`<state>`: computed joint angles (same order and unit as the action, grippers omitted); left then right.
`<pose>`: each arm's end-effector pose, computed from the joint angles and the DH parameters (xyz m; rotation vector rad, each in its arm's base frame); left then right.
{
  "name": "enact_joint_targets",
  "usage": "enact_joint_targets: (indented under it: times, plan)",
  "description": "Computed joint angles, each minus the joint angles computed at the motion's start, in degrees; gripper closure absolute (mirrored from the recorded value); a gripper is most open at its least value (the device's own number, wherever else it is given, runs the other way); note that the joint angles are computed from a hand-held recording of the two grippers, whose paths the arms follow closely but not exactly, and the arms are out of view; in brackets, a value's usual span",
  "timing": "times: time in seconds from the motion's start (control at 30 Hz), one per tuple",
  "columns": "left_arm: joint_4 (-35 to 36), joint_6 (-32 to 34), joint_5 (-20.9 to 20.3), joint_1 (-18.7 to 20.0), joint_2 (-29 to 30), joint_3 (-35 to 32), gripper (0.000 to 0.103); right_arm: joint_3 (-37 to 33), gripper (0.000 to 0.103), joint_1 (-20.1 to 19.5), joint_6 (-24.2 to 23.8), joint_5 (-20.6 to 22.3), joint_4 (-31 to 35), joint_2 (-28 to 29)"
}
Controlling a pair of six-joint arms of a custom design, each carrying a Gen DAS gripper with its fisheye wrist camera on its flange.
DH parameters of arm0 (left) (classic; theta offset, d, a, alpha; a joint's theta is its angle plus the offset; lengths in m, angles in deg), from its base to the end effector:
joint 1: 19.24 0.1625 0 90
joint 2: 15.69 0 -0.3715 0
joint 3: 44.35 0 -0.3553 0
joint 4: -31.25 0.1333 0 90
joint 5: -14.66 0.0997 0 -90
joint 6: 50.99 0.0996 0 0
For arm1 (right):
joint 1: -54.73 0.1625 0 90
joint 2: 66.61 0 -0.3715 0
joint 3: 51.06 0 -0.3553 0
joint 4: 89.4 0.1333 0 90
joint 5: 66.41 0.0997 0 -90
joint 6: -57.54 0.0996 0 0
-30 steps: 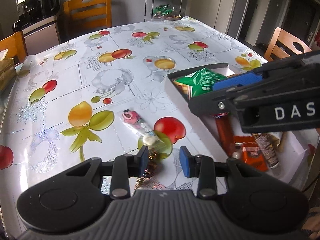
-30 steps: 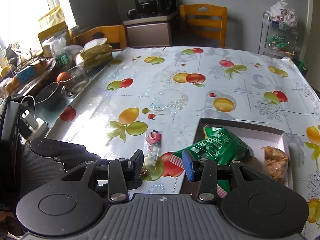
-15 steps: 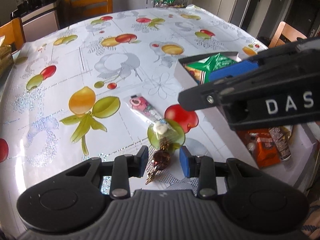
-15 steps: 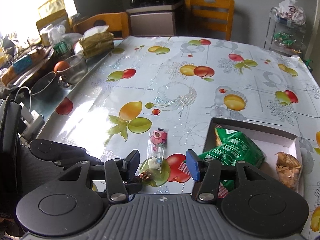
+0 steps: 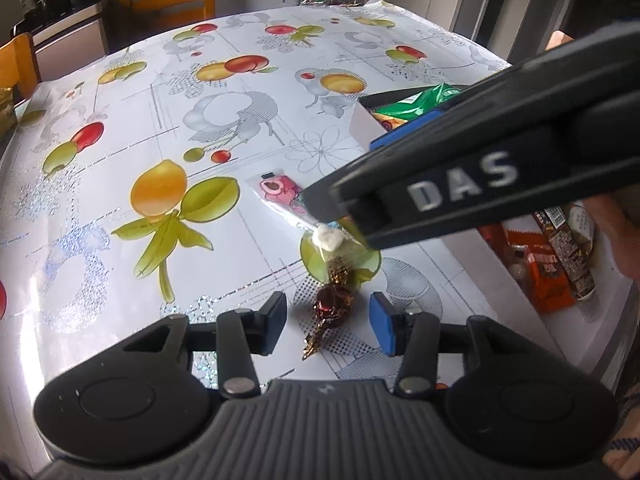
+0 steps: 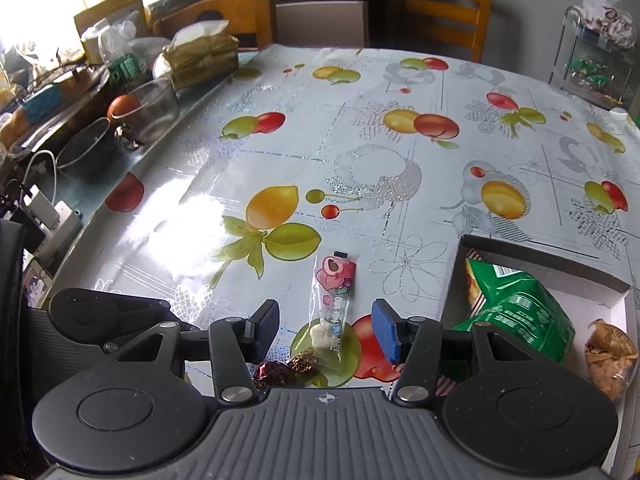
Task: Organize snacks
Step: 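Move both tools back to the pink candy stick and brown wrapped chocolate, then grasp the pink candy stick with the right gripper while the left gripper grasps the brown wrapped chocolate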
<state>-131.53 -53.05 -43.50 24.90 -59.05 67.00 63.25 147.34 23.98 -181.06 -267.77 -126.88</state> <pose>-0.2363 -0.4883 0.0122 0.9546 2.4591 -0.4063 0.1156 -0.5215 0.1790 0.6184 -2.4396 0.6011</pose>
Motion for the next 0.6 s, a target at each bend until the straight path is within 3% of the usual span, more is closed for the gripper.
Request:
enact_joint_targets:
  times: [0.4, 0.6]
  plan:
    - [-1.45, 4.19, -2.76, 1.13, 0.81, -0.57, 0.058, -3.04, 0.051, -0.34, 0.33, -1.24, 1.09, 3.23]
    - [-1.94, 5.56, -2.93, 1.49, 1.17, -0.95, 0.073, -3.87, 0.051, -0.35, 1.22, -1.38, 1.82, 3.51]
